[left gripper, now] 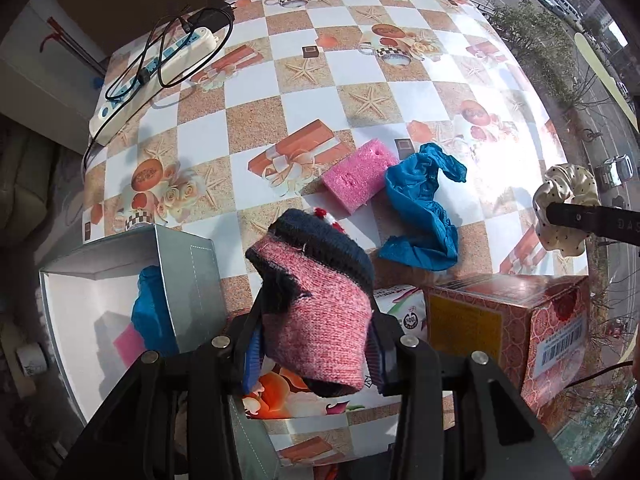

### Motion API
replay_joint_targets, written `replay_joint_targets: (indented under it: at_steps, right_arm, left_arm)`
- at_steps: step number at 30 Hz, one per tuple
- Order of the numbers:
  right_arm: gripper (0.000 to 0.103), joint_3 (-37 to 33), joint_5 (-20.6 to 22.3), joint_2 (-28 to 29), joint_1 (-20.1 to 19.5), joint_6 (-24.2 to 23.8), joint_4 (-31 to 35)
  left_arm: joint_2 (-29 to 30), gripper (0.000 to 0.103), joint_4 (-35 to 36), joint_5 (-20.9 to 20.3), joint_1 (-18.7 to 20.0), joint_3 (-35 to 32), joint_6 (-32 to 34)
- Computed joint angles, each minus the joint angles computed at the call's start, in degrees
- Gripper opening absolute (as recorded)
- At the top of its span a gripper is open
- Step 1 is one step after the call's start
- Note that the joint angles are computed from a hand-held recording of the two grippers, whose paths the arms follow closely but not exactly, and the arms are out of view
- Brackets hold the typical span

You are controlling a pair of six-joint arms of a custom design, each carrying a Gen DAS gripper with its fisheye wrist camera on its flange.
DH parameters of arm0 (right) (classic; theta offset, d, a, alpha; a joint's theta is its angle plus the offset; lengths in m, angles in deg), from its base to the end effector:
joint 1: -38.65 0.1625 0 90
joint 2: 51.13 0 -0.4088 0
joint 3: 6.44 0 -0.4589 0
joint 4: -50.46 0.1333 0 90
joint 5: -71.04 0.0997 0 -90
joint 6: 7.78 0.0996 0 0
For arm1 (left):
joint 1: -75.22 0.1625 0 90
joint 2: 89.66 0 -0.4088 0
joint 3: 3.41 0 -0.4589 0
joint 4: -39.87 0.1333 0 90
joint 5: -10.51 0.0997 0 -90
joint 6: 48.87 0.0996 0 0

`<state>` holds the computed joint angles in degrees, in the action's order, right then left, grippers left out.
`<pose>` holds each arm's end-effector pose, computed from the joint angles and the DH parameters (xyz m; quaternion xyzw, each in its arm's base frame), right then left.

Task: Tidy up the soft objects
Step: 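Lift the pink sock and polka-dot scrunchie and carry both over the white box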

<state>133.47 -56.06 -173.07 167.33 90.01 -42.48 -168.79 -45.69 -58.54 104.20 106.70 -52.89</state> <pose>0.2421 -0.1853 0.2653 -0.4274 -0.8381 0.2469 0.2321 -0.3537 -0.3890 0.1942 0.4956 0.7968 0.1591 0.3068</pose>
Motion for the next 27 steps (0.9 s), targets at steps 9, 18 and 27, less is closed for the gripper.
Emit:
replay_joint_targets:
  at_steps: [9,18,27]
  right_arm:
    - [0.031,-6.53,-2.43,8.57,6.29,7.34,2.89]
    - [0.031,-12.92,-3.68,15.58,10.41,11.82,8.21]
    - [0.031,-17.14,-4.38,21.71,12.31,11.50,7.63]
  left_arm:
    - [-4.32,0.046,0.96,-1.68,-0.56,-0.75,1.64]
    - [-8.13,0.046,0.10,-2.62,-0.60,-0.69,3.82]
    - [-11.06,0.047,-1.10,-2.97,0.65,-1.15,3.38]
